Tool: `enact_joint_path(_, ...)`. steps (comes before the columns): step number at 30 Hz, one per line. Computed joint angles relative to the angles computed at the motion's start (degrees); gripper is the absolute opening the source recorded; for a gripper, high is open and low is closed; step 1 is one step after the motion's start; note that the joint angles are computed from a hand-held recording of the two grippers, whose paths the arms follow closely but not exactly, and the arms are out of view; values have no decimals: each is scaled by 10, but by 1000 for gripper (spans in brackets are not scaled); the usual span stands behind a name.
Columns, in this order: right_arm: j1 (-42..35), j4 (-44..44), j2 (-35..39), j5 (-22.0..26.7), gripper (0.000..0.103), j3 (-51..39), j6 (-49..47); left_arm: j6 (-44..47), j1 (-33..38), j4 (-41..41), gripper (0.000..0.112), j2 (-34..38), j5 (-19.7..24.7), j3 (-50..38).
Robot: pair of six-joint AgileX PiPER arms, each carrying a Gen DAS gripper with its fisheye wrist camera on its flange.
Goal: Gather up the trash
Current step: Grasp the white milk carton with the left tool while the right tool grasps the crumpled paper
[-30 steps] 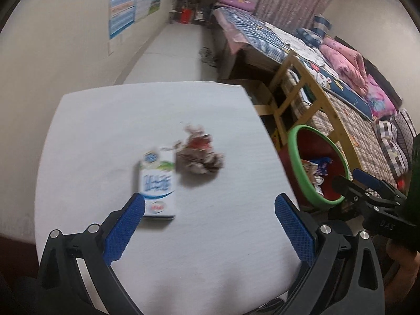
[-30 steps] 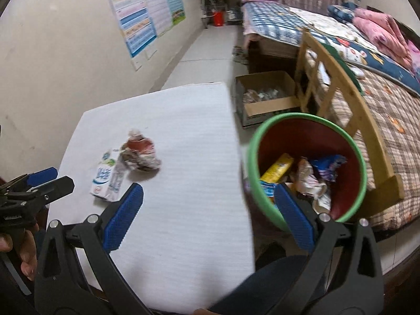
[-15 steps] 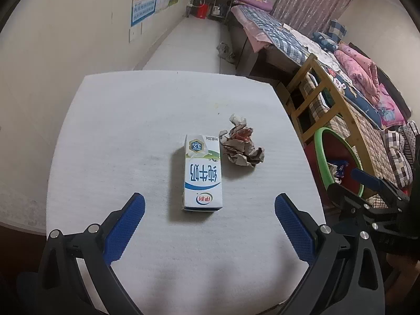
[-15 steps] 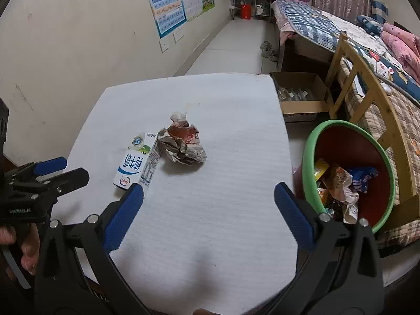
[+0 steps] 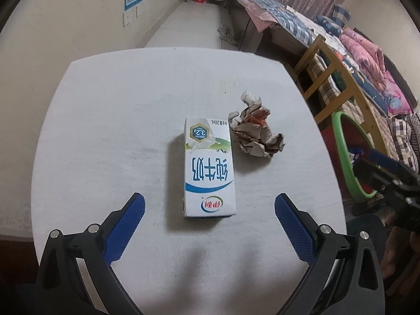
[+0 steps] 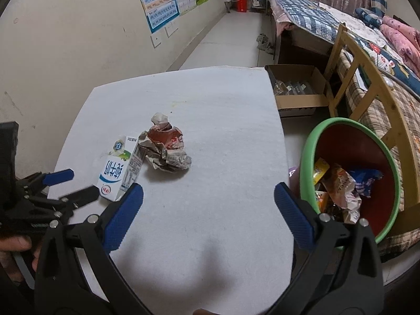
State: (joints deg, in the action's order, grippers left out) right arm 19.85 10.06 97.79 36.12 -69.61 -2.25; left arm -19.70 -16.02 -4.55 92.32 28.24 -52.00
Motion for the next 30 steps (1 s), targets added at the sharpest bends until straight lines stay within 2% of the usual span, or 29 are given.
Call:
enact_joint_path(6,5,20,53,8,98,-49,-19,10,-1,1,91,60,-5,-35)
enact_joint_path(9,8,26,81,11,98,-73,-23,20,2,-5,81,91,-4,-50)
enact_joint_path(12,11,31,107,14,98,-94,-24,54,10,-39,68,116,-6,-59)
enact_joint_path(14,13,34,122,17,98,-106,-25,69,15,-53,56,126,-12,-60)
enact_joint_path(15,14,34,129,19,98,-112,-26,87,20,-71,54,128,-16,-57)
enact_joint_path(24,43,42,193,30,98,-169,-31,92,70,-59,54,92,-41,-17)
enact_joint_path(30,67,29,238,38,98,-210,-18,141,123,-86,54,74,-49,15)
